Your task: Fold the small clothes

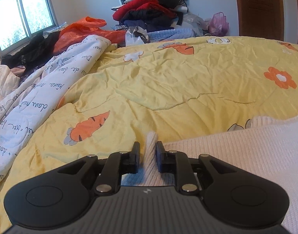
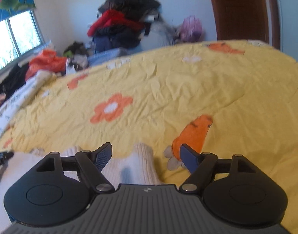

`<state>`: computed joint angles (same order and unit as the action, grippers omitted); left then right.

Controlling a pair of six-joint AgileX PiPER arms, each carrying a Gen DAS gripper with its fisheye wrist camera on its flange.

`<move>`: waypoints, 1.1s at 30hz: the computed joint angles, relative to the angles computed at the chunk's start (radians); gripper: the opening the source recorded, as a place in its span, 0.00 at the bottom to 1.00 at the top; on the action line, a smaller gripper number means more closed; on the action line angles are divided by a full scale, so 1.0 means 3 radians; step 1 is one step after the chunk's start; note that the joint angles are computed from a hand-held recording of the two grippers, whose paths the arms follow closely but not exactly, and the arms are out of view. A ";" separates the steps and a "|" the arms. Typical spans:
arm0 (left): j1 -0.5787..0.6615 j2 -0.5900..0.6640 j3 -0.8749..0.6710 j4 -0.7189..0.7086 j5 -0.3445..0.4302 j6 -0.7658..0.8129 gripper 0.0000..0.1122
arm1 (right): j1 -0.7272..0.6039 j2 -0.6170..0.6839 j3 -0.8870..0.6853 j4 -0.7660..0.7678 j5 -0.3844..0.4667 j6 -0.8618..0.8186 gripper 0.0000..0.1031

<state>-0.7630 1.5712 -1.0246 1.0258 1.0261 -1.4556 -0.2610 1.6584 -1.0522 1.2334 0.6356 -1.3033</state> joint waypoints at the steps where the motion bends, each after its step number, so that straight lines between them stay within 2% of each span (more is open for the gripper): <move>1: -0.0039 0.0003 -0.0025 0.0001 0.0076 -0.0003 0.22 | -0.0019 -0.0089 0.0077 0.0128 0.0001 -0.0136 0.78; 3: -0.0118 0.0003 -0.0091 0.0017 0.0224 -0.0003 0.24 | -0.0022 -0.0272 0.0222 0.0323 0.0009 -0.0419 0.78; 6: -0.0223 0.0000 -0.0211 0.0093 0.0337 -0.0064 0.26 | 0.0055 -0.0396 0.0253 0.0259 0.0130 -0.0522 0.80; 8: -0.0260 0.0074 -0.0313 0.0163 0.0359 -0.0082 0.35 | 0.0211 -0.0404 0.0228 0.0143 0.0101 -0.0515 0.83; 9: -0.0261 0.0121 -0.0357 0.0170 0.0347 -0.0087 0.45 | 0.0320 -0.0391 0.0232 0.0135 0.0023 -0.0563 0.83; 11: -0.0238 0.0227 -0.0429 0.0177 0.0307 -0.0082 0.53 | 0.0511 -0.0308 0.0173 0.0000 -0.0124 -0.0472 0.83; 15: -0.0071 0.0446 -0.0469 -0.0006 0.0105 0.0003 0.53 | 0.0797 -0.0102 0.0048 -0.0390 -0.0408 -0.0124 0.82; 16: -0.0006 0.0483 -0.0474 -0.0092 0.0052 0.0032 0.53 | 0.0839 -0.0035 -0.0012 -0.0635 -0.0446 0.0106 0.82; 18: 0.0094 0.0404 -0.0373 -0.0132 -0.0118 -0.0086 0.54 | 0.0819 0.0125 -0.0150 -0.0932 -0.0364 0.0456 0.84; 20: 0.0186 0.0339 -0.0278 -0.0139 -0.0283 -0.0156 0.54 | 0.0705 0.0255 -0.0261 -0.0841 -0.0192 0.0415 0.82; 23: 0.0359 0.0322 -0.0250 -0.0156 -0.0456 -0.0221 0.54 | 0.0658 0.0384 -0.0368 -0.0783 -0.0199 0.0340 0.85; 24: 0.0408 0.0339 -0.0275 -0.0177 -0.0477 -0.0212 0.57 | 0.0692 0.0399 -0.0377 -0.0829 -0.0245 0.0351 0.87; 27: 0.0404 0.0393 -0.0350 -0.0183 -0.0392 -0.0179 0.60 | 0.0790 0.0408 -0.0409 -0.1059 -0.0350 0.0505 0.90; 29: 0.0372 0.0328 -0.0301 -0.0206 -0.0361 -0.0184 0.60 | 0.0749 0.0391 -0.0390 -0.0981 -0.0318 0.0472 0.90; 31: 0.0222 0.0146 -0.0171 -0.0141 -0.0132 -0.0414 0.59 | 0.0678 0.0350 -0.0333 -0.0806 -0.0288 0.0402 0.90; 33: -0.0150 -0.0206 0.0133 0.0073 0.0217 -0.0879 0.59 | 0.0601 0.0232 -0.0182 -0.0494 -0.0333 0.0191 0.88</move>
